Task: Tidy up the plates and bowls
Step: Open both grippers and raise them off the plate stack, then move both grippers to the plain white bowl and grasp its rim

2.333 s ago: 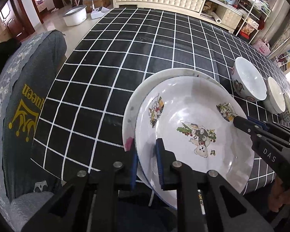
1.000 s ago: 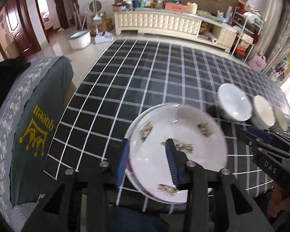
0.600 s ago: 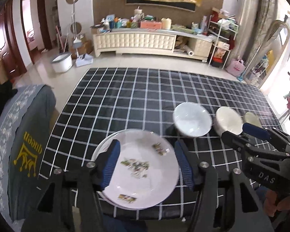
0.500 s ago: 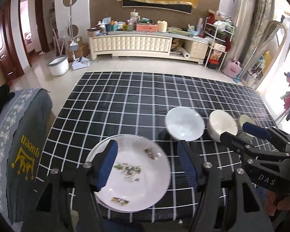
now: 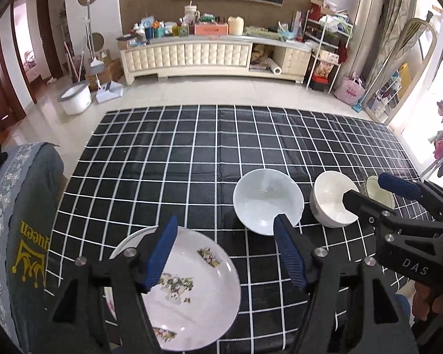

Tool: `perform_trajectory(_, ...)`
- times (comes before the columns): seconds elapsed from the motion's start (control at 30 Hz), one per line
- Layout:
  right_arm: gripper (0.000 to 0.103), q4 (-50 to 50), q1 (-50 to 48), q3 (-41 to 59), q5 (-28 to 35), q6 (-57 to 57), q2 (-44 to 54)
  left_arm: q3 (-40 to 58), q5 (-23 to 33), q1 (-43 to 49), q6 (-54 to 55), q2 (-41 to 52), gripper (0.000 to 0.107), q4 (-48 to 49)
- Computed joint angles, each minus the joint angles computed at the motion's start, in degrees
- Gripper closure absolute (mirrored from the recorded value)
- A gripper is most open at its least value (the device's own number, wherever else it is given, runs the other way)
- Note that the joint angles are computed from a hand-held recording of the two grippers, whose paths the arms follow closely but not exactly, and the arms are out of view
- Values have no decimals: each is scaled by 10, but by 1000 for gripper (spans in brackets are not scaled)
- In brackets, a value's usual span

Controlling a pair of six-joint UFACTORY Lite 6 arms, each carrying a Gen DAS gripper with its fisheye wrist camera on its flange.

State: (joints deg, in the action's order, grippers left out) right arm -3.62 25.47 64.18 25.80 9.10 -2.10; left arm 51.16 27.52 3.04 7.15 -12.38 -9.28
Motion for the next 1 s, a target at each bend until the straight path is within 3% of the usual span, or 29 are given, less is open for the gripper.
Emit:
perform_trajectory(0.4,27,105,-36,85,-17,-143,159,101,-29,-17,8,203,41,-28)
perform_trajectory(0.5,28,80,-36,101,-22,-131,186,125,-34,-25,-26,249,43,7)
perform_trajectory(0.7,42,113,-44,151,-12,-187,260,160,-34,-24,-1,316,58,-19)
perform_trajectory(0.83,50,69,-42,160,-28,-151,288,190,-20,-17,38,360,68,-70)
perform_trajectory(1.0,64,121,-53,169,-29,-203,306,203,-17,-16,59,390,78,-93)
